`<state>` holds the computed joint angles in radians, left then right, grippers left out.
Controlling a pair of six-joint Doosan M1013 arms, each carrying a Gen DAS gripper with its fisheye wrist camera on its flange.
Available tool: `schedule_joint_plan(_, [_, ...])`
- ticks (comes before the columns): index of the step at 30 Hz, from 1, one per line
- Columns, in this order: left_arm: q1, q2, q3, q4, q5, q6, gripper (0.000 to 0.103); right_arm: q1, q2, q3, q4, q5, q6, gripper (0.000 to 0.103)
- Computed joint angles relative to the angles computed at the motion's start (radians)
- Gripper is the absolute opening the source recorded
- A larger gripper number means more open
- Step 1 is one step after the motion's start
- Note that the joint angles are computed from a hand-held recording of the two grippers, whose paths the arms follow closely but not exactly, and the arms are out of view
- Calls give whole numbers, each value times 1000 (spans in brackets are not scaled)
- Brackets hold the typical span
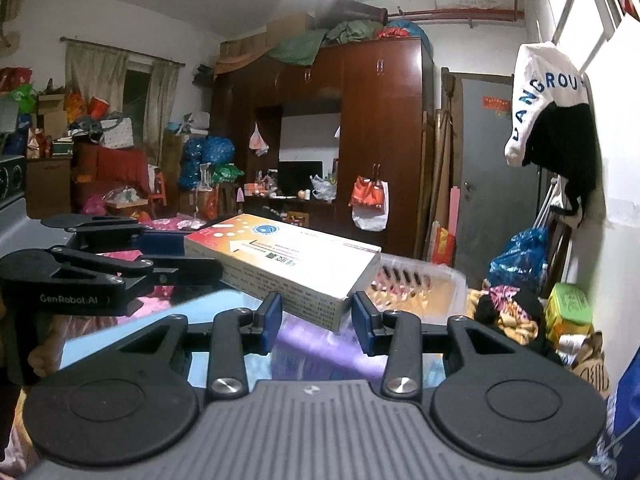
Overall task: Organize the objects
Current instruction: 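Lift the medicine box with the left gripper and lower it into the basket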
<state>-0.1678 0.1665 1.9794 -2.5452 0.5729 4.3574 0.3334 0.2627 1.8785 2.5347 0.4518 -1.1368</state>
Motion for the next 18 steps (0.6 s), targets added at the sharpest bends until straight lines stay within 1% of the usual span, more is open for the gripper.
schedule_joint_plan(3, [2,17,-63,40,-50,-46,45,-2,14,-56,-54,-45,62,42])
schedule_joint_plan(5, [3,35,-115,81,-101,-88,45,-3,34,-110,-127,-93,139,42])
schedule_joint_plan(7, [6,60,-169,154,-153,-174,45,-7,58,-157,-222,-129,248,42])
schedule_joint_plan(9, [11,89,-216,232,-187,-272,45,-9,83,-199,-318,-161,354,42])
schedule_joint_plan(10, [15,108,-247,303,-211,-356,45,-10,98,-222,-388,-179,437,42])
schedule_joint_plan(11, [17,124,-268,343,-224,-405,45,-9,110,-238,-449,-194,508,42])
schedule_joint_plan(12, [20,140,-288,388,-236,-458,45,-9,128,-263,-541,-209,611,42])
schedule_joint_plan(14, [25,170,-328,513,-265,-592,45,-8,154,-294,-687,-232,767,42])
schedule_joint_plan(16, [26,193,-358,619,-290,-708,45,-2,171,-316,-826,-261,897,42])
schedule_joint_plan(18, [24,208,-373,681,-318,-772,45,6,182,-329,-915,-290,977,42])
